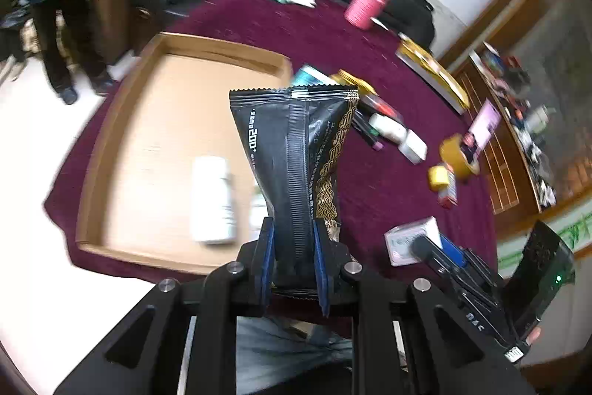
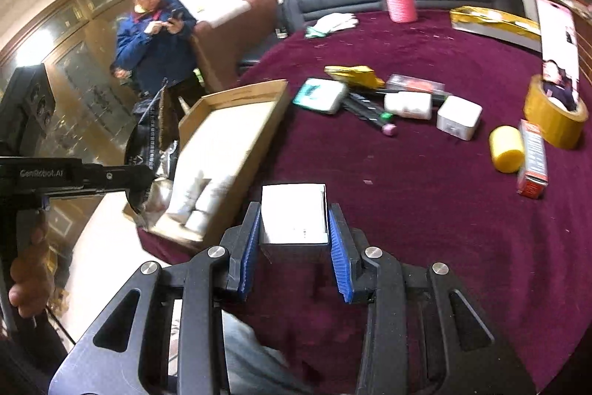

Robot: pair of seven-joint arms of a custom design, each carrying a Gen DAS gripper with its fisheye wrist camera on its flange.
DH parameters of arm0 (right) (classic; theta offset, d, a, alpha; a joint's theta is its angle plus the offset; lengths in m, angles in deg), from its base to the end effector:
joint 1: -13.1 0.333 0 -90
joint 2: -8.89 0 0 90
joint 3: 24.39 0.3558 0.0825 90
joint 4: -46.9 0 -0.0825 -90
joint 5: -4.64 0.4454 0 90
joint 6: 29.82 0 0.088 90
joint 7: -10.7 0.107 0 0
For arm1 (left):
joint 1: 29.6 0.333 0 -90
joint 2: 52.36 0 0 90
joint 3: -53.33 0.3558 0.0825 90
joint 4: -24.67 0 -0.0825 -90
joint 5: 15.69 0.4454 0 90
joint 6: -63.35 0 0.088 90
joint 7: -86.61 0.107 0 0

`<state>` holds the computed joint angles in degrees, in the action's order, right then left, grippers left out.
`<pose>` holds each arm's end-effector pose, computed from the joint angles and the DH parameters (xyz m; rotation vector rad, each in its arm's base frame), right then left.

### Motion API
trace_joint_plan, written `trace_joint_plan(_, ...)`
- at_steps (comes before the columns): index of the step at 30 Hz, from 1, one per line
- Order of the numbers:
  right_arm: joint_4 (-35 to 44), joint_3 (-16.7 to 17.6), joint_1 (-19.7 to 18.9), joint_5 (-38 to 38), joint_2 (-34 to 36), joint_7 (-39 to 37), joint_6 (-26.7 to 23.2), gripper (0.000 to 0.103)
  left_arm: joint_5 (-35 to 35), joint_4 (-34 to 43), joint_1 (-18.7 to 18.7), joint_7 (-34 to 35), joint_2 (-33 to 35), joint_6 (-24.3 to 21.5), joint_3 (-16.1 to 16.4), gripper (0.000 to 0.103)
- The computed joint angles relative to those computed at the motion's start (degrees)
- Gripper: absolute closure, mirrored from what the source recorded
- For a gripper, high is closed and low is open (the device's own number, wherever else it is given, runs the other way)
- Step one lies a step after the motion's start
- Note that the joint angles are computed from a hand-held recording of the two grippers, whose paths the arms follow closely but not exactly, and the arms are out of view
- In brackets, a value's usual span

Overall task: Organize objects
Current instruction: 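Carry the white box and black pouch into the cardboard tray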

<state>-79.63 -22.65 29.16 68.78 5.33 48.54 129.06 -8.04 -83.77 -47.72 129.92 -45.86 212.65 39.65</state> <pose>0.5827 0.1462 0.4645 -1.8130 1.3702 -0.1896 0.5910 -0.3624 0.5276 -2.2053 1.8476 -0.8791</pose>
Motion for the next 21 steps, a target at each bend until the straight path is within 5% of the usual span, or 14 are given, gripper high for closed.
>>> trace_joint_plan(12, 4.94, 2.6, 2.2, -4.13, 3.62, 2.17, -0.53, 0.068, 5.26, -3.16, 3.13, -4.04, -1.49, -4.82, 1.8, 0.085)
trace_joint_plan(21, 13.51, 4.88, 1.43, -12.42, 10.59, 8.0, -0.68, 0.068, 0.75, 1.32, 4.39, 2.24, 4.3, -8.44, 2.26, 0.085)
